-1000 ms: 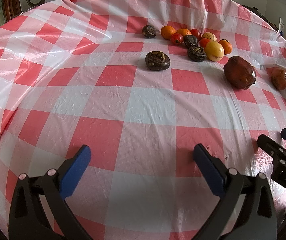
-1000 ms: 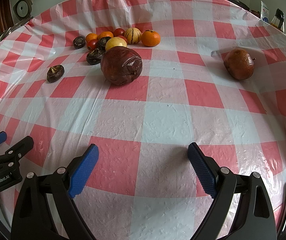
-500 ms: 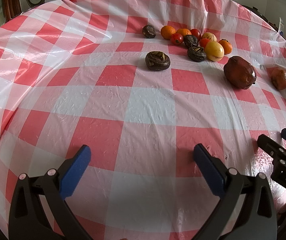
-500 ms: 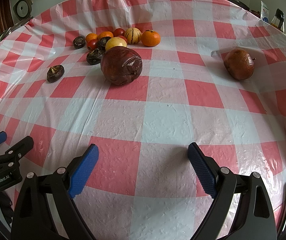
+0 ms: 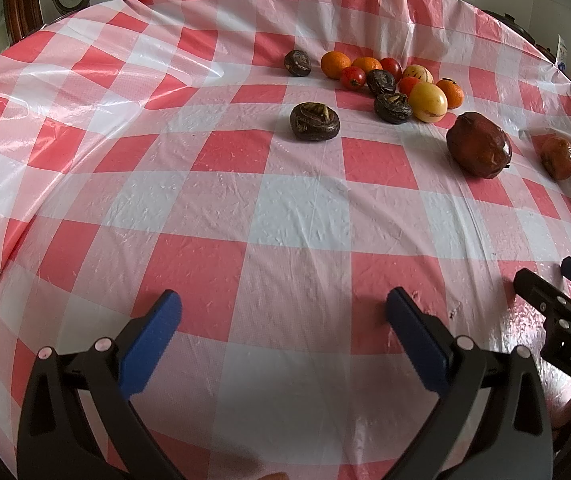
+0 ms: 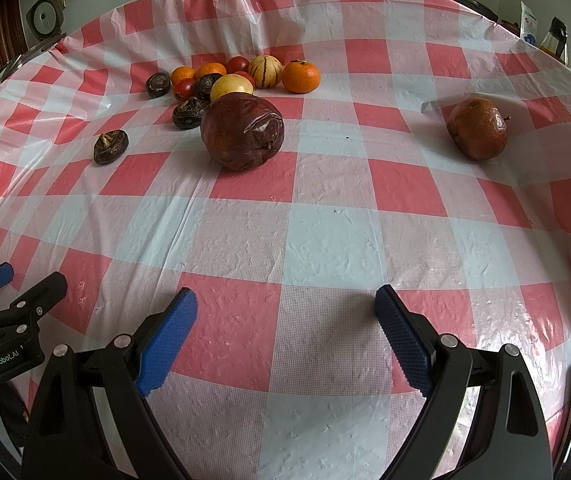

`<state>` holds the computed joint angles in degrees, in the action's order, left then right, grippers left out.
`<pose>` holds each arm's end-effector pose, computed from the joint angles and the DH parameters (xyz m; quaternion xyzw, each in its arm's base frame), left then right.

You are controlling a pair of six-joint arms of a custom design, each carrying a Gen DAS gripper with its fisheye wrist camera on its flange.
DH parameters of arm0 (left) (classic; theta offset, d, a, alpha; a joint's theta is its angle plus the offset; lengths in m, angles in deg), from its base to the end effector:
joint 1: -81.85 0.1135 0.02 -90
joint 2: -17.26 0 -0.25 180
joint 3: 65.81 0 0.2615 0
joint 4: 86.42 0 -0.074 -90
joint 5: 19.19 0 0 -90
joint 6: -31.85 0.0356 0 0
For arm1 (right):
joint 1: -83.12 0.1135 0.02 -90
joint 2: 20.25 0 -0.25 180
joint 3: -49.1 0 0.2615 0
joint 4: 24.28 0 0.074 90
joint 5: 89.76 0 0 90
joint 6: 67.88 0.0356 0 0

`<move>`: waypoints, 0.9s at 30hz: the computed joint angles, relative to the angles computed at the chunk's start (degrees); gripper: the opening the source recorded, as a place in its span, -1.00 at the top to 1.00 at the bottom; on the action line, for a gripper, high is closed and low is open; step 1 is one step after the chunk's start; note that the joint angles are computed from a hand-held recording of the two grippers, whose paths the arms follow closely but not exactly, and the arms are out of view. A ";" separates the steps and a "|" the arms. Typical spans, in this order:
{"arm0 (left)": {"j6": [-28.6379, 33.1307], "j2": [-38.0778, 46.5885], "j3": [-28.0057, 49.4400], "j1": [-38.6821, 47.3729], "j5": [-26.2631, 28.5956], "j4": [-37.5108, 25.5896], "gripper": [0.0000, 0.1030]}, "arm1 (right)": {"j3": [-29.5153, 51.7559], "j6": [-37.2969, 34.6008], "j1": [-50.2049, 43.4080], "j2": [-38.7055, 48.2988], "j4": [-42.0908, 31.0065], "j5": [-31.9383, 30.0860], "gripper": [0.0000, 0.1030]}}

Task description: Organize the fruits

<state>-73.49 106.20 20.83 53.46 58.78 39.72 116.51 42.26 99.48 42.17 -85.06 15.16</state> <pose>0.3002 -0.1538 0.2626 0.0778 0.9487 -0.0148 0.3059 0.2192 0.0548 0.2682 0.0694 0.9459 -0.0265 0.3158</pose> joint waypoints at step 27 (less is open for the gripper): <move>5.67 0.75 2.20 7.47 4.84 0.47 -0.97 | 11.01 -7.50 -9.56 15.37 9.41 -10.14 -0.69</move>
<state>-67.81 106.94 23.03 60.93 63.62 40.19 127.52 34.76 89.91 57.54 -75.65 5.02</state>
